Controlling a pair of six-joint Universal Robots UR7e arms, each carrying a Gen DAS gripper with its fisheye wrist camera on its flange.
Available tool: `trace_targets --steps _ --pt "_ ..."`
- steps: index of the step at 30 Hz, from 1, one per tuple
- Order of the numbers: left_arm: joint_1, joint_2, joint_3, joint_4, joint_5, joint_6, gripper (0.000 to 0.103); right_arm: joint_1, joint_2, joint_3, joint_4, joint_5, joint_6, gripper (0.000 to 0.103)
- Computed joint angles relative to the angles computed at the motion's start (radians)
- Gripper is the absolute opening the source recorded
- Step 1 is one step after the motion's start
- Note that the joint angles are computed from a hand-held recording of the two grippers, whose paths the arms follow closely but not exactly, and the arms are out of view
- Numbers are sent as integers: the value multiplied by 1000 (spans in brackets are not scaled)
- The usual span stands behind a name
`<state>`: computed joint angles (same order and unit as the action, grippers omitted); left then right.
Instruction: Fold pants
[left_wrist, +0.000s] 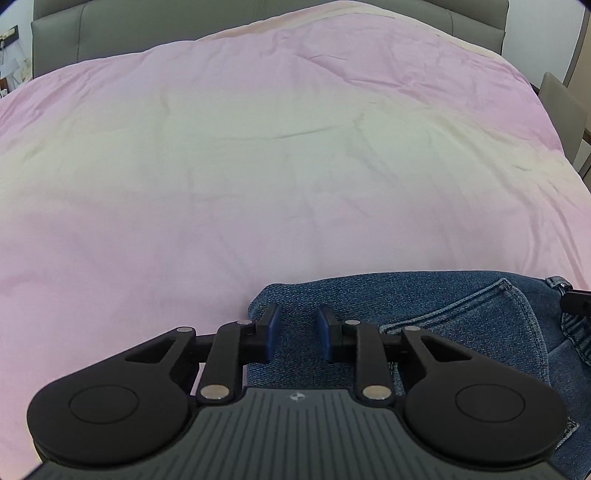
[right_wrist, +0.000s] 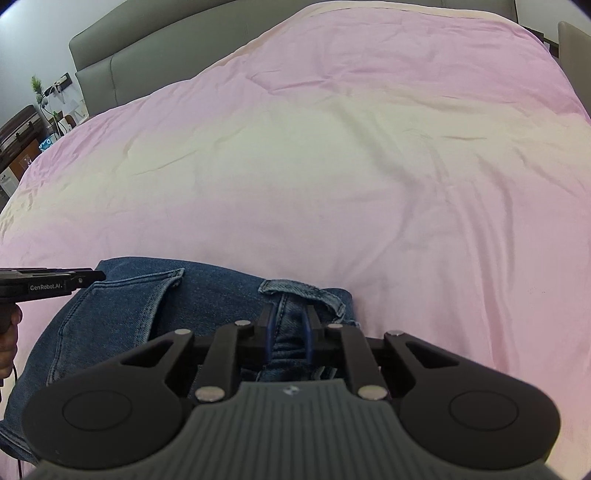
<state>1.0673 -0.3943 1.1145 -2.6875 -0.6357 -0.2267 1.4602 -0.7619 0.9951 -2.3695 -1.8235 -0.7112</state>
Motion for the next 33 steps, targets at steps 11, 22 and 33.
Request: trace_targets --steps 11,22,33 --pt "-128 -148 306 -160 84 116 31 11 -260 357 -163 70 -127 22" --pt "-233 -314 615 7 53 -55 61 -54 -389 625 -361 78 -246 22" --pt "-249 -306 728 -24 97 -179 29 -108 -374 650 -412 160 -174 22"
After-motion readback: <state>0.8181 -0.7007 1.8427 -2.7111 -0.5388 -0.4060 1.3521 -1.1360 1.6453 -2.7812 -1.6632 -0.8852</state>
